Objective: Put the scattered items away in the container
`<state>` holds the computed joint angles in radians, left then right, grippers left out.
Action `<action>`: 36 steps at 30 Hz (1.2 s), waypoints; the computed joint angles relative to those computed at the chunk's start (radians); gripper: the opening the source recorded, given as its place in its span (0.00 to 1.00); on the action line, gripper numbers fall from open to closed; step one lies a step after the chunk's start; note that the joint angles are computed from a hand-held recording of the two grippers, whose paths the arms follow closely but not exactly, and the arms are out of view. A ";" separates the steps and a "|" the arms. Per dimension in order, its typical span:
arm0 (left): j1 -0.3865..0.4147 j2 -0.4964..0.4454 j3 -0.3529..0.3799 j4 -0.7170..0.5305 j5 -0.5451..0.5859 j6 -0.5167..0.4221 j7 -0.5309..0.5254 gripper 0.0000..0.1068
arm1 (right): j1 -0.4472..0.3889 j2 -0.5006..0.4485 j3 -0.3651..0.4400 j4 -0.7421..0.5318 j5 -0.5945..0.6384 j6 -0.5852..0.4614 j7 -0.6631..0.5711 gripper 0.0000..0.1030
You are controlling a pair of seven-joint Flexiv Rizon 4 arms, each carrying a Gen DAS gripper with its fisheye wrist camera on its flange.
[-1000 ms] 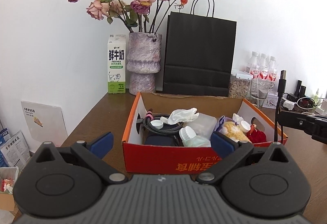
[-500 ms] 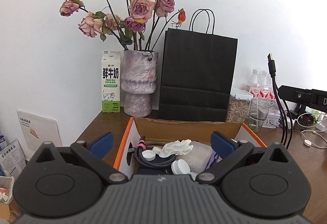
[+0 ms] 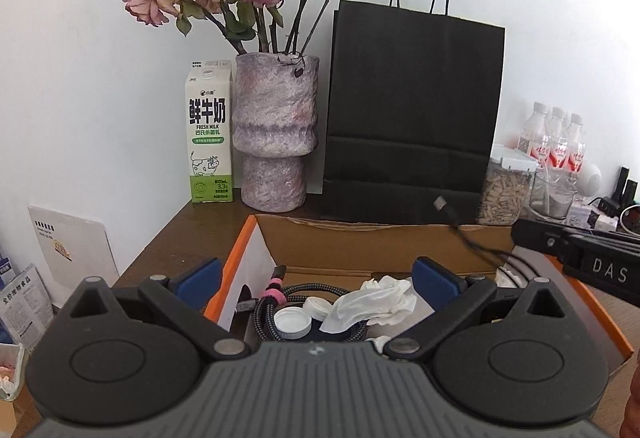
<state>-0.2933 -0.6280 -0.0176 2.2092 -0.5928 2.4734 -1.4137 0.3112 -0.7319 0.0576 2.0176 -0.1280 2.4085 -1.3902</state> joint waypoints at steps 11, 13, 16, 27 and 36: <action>-0.026 -0.027 0.009 -0.012 -0.078 0.039 0.038 0.96 | 0.069 -0.006 -0.038 0.001 0.151 -0.004 -0.035 1.00; -0.035 -0.030 0.008 -0.011 -0.090 0.053 0.053 0.96 | 0.076 -0.001 -0.039 0.009 0.163 -0.001 -0.044 1.00; -0.037 -0.030 0.001 -0.006 -0.096 0.066 0.063 0.96 | 0.089 0.007 -0.041 0.025 0.185 0.010 -0.063 1.00; -0.025 -0.029 -0.018 0.047 -0.049 0.136 0.008 0.96 | 0.127 0.017 -0.040 0.081 0.279 0.102 -0.121 1.00; -0.053 -0.021 -0.029 0.158 -0.036 0.221 -0.039 0.96 | 0.153 0.047 -0.018 0.206 0.332 0.164 -0.176 1.00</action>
